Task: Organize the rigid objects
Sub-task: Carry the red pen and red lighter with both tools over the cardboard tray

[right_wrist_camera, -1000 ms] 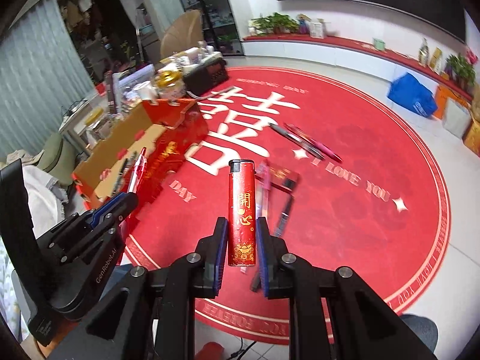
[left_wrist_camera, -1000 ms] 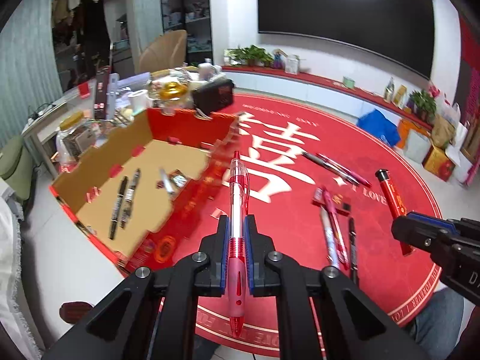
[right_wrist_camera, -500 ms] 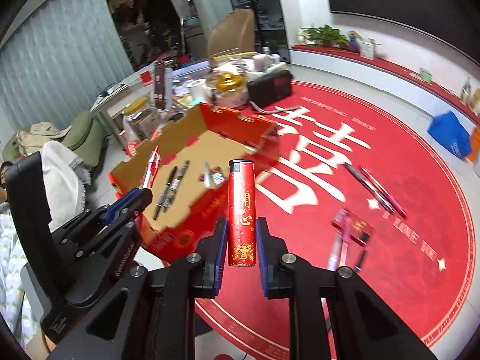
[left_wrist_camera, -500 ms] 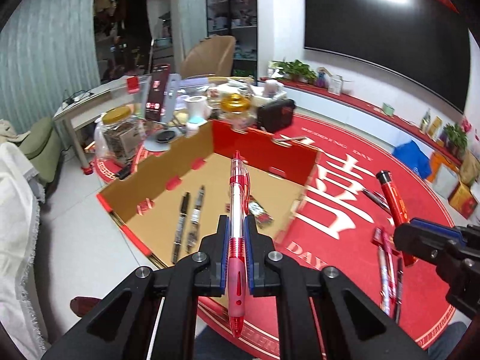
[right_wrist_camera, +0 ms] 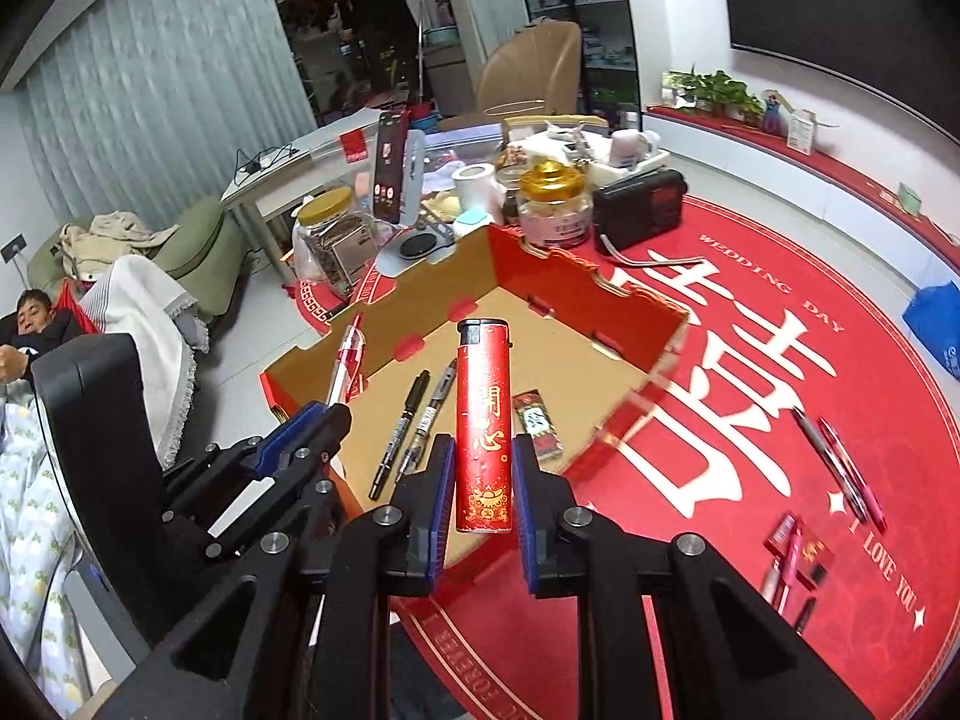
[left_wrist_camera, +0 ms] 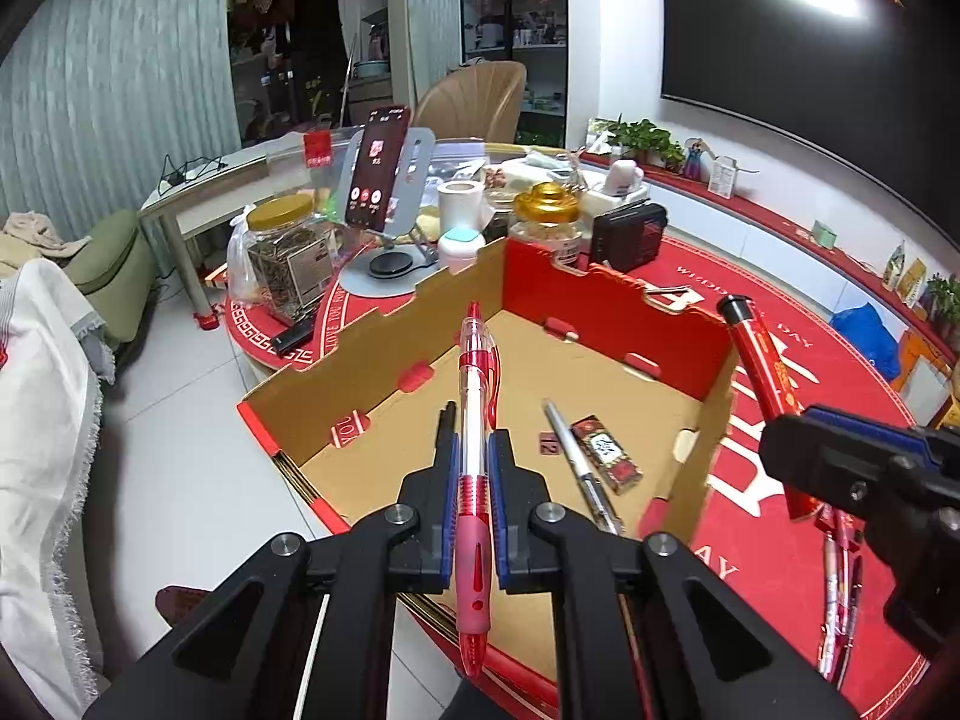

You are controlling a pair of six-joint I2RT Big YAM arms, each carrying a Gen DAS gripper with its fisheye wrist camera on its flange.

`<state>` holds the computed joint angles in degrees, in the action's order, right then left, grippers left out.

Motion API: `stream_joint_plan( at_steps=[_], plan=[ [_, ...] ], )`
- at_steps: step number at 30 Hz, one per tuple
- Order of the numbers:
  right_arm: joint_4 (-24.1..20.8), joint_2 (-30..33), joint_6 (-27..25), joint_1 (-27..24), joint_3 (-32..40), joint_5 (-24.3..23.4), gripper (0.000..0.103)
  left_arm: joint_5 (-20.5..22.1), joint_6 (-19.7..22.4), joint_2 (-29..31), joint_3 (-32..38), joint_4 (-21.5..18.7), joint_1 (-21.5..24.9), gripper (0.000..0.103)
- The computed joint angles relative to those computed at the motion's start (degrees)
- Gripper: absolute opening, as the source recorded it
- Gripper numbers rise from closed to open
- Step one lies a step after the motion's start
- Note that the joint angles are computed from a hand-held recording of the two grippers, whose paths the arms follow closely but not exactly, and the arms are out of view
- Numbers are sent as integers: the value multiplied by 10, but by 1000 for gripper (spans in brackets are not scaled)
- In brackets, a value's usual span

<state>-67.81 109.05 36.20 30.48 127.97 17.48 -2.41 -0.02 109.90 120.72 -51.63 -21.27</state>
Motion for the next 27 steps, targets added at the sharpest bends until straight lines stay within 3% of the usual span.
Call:
stream_joint_plan(
  at_steps=[27],
  plan=[
    [-58,97,-11,-25,113,-37,20,-1,0,86,100,-55,8,10]
  ],
)
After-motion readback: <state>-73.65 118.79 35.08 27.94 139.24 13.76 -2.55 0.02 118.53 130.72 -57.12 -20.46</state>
